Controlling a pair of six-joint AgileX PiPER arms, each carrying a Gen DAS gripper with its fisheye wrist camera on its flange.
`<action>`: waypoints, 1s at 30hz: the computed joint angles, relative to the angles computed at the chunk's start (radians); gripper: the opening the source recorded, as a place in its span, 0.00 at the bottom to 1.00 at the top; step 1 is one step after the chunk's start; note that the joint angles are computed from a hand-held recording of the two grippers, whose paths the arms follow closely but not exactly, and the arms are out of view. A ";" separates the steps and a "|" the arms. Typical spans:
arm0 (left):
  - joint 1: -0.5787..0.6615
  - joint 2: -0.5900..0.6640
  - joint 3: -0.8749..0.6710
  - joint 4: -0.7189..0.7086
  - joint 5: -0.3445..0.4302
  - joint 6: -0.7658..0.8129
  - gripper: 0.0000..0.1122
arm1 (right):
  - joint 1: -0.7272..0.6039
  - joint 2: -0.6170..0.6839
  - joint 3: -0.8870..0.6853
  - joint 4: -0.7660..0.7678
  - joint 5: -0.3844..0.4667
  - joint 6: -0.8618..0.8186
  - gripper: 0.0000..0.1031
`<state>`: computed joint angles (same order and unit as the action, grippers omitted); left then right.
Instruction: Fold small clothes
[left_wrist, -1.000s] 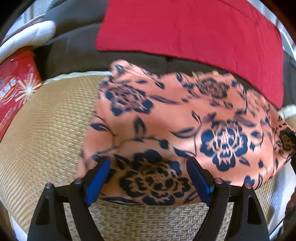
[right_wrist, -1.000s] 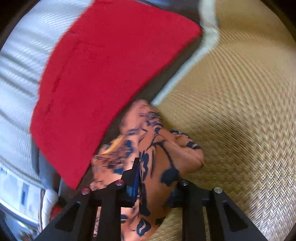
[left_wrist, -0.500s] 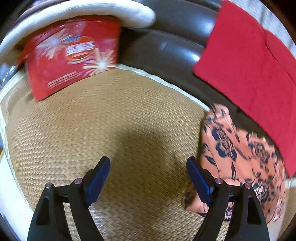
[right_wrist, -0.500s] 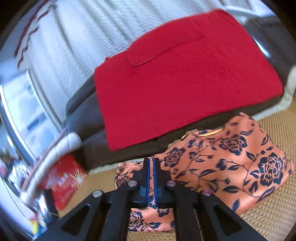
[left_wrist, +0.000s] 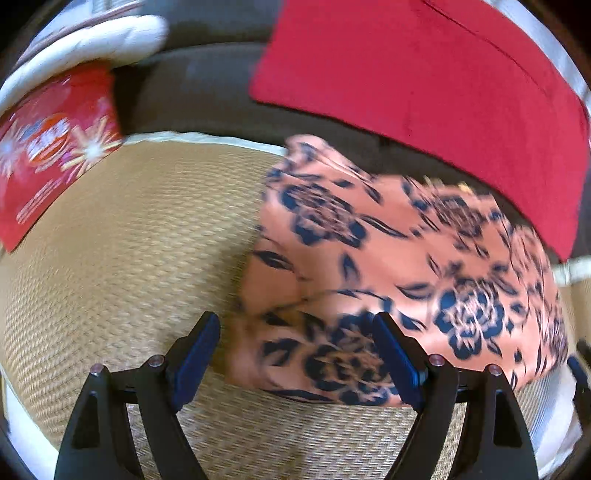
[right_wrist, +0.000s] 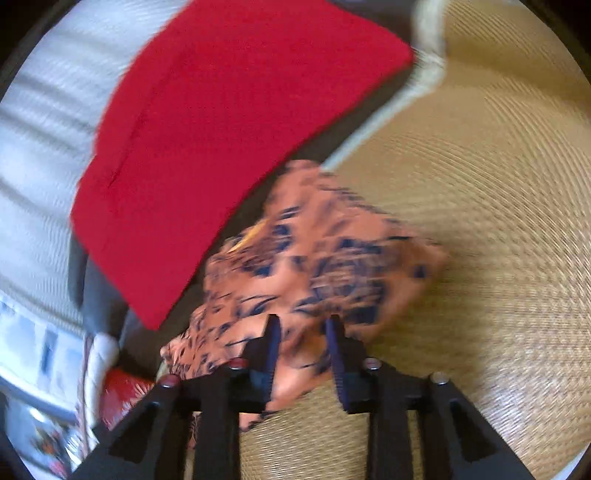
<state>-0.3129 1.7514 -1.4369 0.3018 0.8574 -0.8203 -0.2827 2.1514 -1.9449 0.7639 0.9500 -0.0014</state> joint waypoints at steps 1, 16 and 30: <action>-0.022 0.017 -0.020 0.027 0.017 -0.011 0.75 | -0.016 0.012 -0.013 0.012 0.013 0.003 0.30; -0.079 0.174 -0.190 0.112 0.101 -0.065 0.75 | -0.119 0.098 -0.076 0.083 0.086 -0.012 0.76; -0.087 0.189 -0.194 0.143 0.052 -0.058 0.75 | -0.075 0.278 -0.282 0.188 0.015 -0.055 0.60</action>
